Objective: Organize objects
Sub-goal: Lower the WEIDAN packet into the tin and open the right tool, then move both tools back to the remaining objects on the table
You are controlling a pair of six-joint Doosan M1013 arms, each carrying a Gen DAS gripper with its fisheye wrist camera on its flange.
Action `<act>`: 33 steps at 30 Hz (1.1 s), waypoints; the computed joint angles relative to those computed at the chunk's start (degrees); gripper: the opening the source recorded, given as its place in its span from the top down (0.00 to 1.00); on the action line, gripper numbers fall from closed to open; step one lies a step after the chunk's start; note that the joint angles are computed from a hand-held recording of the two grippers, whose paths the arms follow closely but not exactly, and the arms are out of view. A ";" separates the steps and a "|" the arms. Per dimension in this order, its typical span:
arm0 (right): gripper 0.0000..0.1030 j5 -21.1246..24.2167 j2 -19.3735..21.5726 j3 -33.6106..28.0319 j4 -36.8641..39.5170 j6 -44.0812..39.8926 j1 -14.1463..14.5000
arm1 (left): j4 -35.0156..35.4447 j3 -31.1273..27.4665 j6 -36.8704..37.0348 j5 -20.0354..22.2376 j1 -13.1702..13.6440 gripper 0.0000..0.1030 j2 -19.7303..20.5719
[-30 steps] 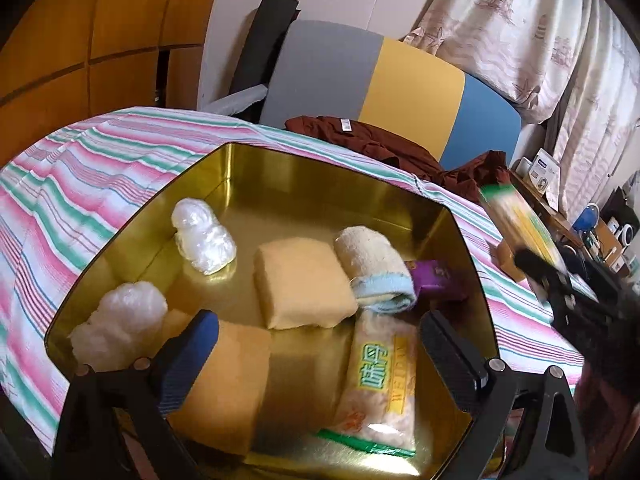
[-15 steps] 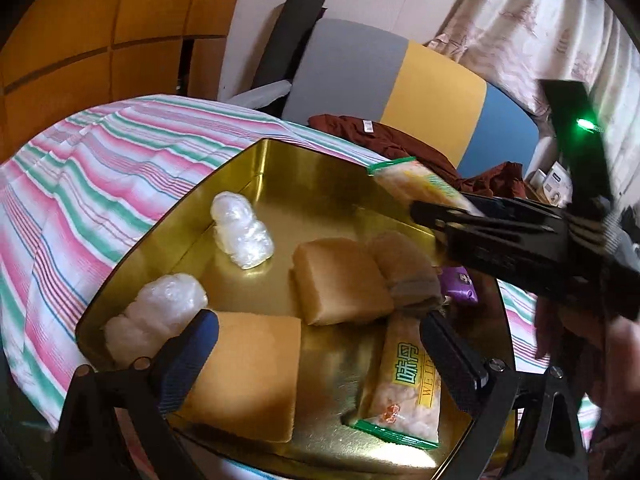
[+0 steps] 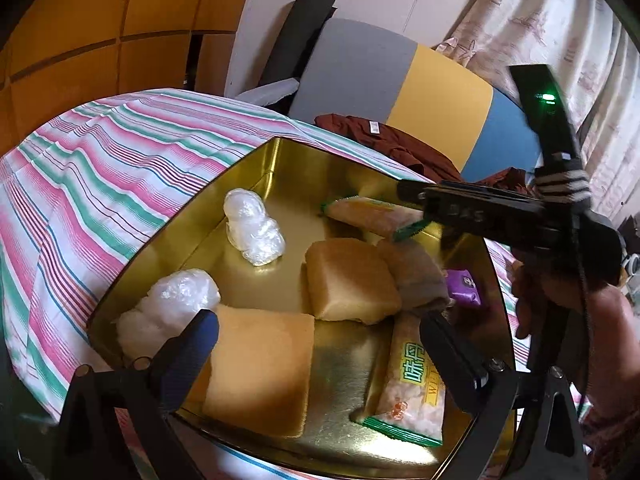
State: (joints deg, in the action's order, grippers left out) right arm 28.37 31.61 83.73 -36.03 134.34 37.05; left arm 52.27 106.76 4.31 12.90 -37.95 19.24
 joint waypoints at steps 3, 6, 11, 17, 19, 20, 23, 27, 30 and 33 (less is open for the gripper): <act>0.50 -1.67 -1.41 2.00 -0.68 2.82 -0.30 | -0.48 -0.08 0.83 0.00 -0.41 0.02 0.09; 0.50 -2.22 -3.02 4.40 -5.83 9.09 -0.05 | 0.75 0.02 0.28 0.02 -0.88 0.02 -0.06; 0.50 -3.58 -5.71 8.47 -7.55 16.32 -0.43 | -1.53 0.11 2.90 -0.64 -1.29 0.01 -0.22; 0.50 -2.70 -8.33 13.38 -11.66 25.58 -0.77 | -7.19 0.02 9.05 -2.46 -1.90 0.01 -0.32; 0.50 -2.10 -9.16 15.12 -12.59 28.09 -0.97 | -3.97 0.21 6.48 -3.05 -2.49 0.01 -0.57; 0.50 -2.05 -9.60 15.96 -12.70 29.06 -1.16 | -2.80 0.28 5.67 -3.23 -2.76 0.00 -0.69; 0.50 -1.49 -10.79 18.43 -14.11 32.88 -1.58 | -3.24 0.00 7.30 -3.84 -3.42 0.00 -0.75; 0.50 -1.07 -12.24 21.71 -15.94 37.73 -2.15 | -7.96 -0.44 13.75 -4.72 -4.46 0.00 -0.74; 0.50 -0.70 -13.07 23.59 -17.10 40.72 -2.38 | -11.99 -0.89 19.60 -4.90 -5.42 0.00 -0.61; 0.50 -0.22 -14.06 25.70 -18.88 44.07 -2.70 | -17.71 -1.41 27.36 -5.02 -6.42 0.00 -0.37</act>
